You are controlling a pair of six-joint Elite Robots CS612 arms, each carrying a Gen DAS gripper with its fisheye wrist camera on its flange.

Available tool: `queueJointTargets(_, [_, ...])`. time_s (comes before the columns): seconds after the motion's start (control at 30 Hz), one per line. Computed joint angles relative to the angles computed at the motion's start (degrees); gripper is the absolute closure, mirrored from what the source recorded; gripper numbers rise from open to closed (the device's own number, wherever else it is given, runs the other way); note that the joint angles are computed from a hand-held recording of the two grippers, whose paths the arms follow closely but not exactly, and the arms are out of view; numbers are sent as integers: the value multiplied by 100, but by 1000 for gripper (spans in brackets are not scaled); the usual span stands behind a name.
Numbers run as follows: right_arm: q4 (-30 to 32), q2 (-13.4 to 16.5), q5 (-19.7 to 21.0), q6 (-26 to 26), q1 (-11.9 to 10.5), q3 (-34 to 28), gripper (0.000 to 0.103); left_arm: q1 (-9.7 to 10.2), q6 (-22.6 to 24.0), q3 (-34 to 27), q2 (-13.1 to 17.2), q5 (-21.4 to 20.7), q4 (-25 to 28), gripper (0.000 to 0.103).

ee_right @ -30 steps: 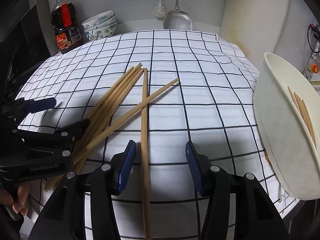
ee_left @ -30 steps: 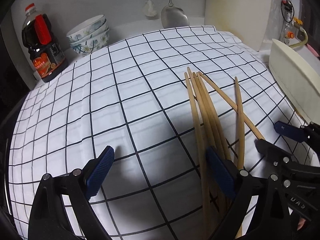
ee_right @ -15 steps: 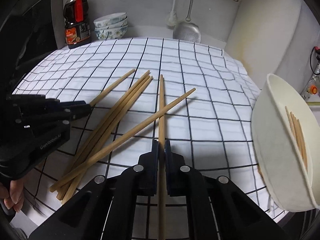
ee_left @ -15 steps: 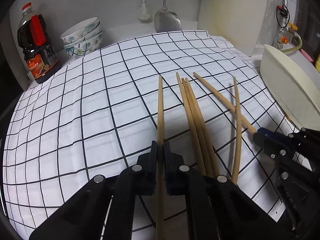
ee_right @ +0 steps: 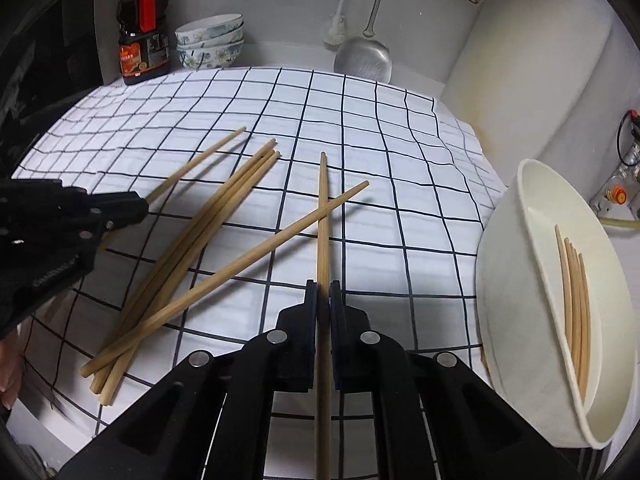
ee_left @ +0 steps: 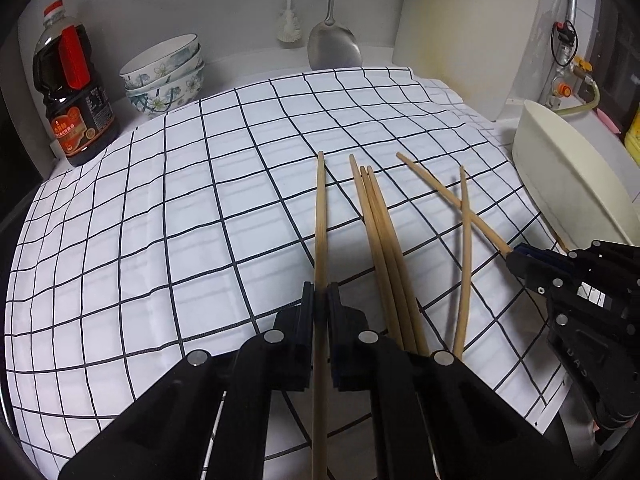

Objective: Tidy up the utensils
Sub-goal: 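Close the left gripper on one chopstick while the right gripper grasps another, then carry the left gripper's chopstick into the basin while the right gripper carries its chopstick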

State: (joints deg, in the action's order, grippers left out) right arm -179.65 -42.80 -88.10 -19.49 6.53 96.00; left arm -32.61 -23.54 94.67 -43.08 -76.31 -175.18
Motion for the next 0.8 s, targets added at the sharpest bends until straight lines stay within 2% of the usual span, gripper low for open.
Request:
queueJointTargets(0.2, [395,16,-340,-282,104,-204,97,43,-84,-38,7,-170,-2,96])
queueJointTargets(0.53, [780,89,-779,-576,231,-481,97,50,-152,49,-100,-140,-20,96])
queueJointTargets(0.63, [762,48,-685,-458,189,-470,97,56,-178,76,-143,-113,-61,96])
queueJointTargets(0.8, [566,-79,-202,-65,40,-272,97,49,-192,103,-204,-69,-106,96])
